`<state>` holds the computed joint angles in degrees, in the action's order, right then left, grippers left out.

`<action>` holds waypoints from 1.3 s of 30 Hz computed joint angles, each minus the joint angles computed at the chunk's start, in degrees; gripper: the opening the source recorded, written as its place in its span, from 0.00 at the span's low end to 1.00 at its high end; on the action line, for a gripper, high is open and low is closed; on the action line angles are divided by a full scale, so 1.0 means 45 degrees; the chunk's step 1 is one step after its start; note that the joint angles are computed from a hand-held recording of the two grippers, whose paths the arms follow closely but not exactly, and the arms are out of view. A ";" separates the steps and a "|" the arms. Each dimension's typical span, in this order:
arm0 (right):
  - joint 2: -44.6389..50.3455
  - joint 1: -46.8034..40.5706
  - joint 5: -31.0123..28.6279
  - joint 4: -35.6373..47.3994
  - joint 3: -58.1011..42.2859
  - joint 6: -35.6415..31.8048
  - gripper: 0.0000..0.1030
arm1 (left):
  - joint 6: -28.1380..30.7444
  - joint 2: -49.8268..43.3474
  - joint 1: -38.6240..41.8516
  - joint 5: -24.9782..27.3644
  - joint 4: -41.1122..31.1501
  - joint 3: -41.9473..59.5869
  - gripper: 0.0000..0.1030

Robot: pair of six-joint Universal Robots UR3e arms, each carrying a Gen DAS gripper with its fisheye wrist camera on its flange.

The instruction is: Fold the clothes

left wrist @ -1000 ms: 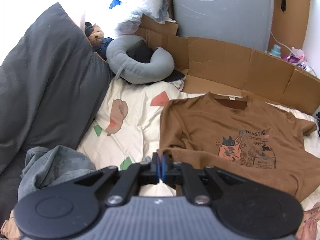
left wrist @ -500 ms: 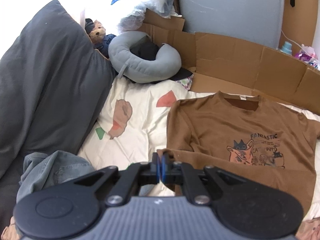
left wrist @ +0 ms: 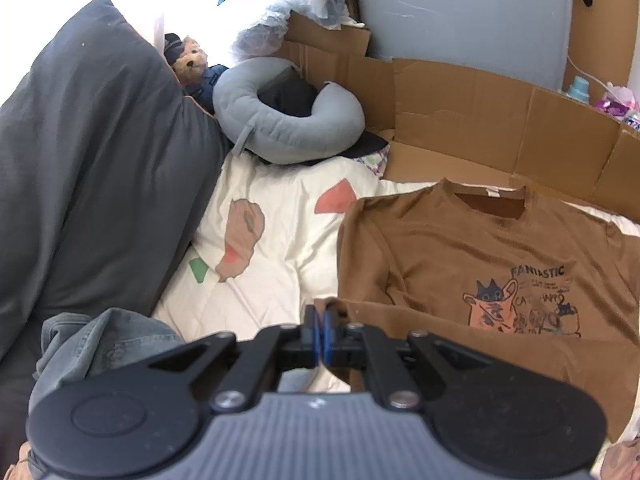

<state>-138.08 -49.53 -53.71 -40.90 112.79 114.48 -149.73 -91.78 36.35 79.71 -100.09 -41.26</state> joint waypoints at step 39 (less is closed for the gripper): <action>0.1062 0.5268 0.1995 -0.7210 0.3028 0.6911 0.00 | 0.1274 0.1791 0.1476 -0.0615 0.0457 -0.3122 0.02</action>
<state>-133.30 -25.82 -44.73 -73.34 126.42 145.58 -144.00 -83.73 43.00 76.94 -98.03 -55.31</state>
